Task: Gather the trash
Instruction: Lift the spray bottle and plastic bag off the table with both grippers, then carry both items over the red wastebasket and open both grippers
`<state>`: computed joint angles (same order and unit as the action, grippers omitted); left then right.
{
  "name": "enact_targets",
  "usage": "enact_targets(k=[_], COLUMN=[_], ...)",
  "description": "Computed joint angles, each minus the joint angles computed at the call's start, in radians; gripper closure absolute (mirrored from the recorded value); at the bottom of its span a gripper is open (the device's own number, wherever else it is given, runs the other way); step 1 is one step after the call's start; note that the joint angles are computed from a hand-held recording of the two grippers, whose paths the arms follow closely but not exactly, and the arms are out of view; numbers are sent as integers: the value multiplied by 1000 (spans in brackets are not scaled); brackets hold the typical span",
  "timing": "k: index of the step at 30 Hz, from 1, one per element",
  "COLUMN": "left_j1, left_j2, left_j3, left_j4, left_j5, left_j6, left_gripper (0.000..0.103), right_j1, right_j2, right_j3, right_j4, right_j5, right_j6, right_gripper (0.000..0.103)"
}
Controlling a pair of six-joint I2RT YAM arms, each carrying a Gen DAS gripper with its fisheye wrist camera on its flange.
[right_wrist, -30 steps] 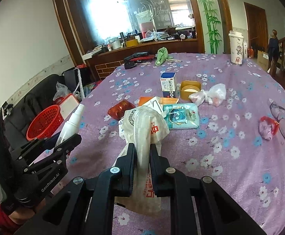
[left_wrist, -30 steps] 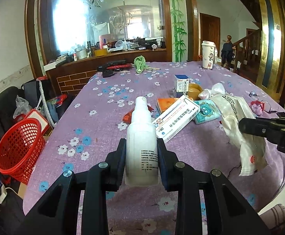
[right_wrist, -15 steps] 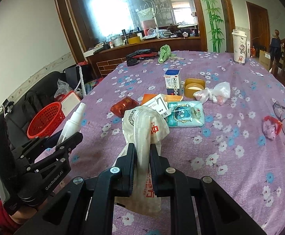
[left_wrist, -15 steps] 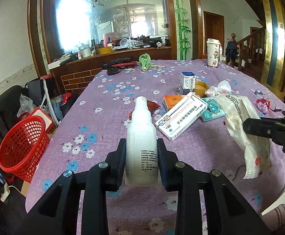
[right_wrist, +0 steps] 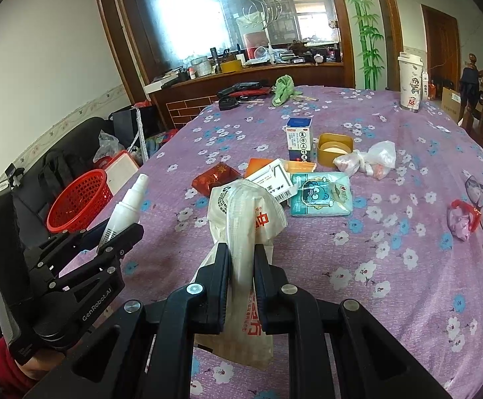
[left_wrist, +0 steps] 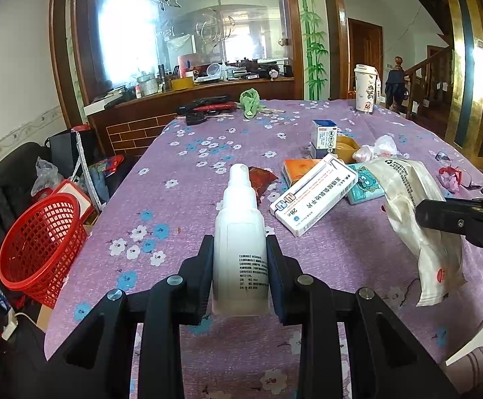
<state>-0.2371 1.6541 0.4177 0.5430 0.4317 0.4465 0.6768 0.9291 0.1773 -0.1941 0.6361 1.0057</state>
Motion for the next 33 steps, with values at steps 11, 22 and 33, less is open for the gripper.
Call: enact_targets(k=[11,22,33], left_j1=[8,31,77], left_j2=[24,45,88], left_j3=[17,31,74], left_j4=[-3,-8,-21], left_j5=[-1,1,23], left_j6=[0,0,-3], left_gripper=[74,74,74], right_j1=[4,-17,-58], right_j2=[44,128,250], right_j3=[14,44,97], right_j4=[26,95,180], right_j5=[-4,-31,-74], right_j6=[-4,-48,-116], right_gripper=[88,88,88])
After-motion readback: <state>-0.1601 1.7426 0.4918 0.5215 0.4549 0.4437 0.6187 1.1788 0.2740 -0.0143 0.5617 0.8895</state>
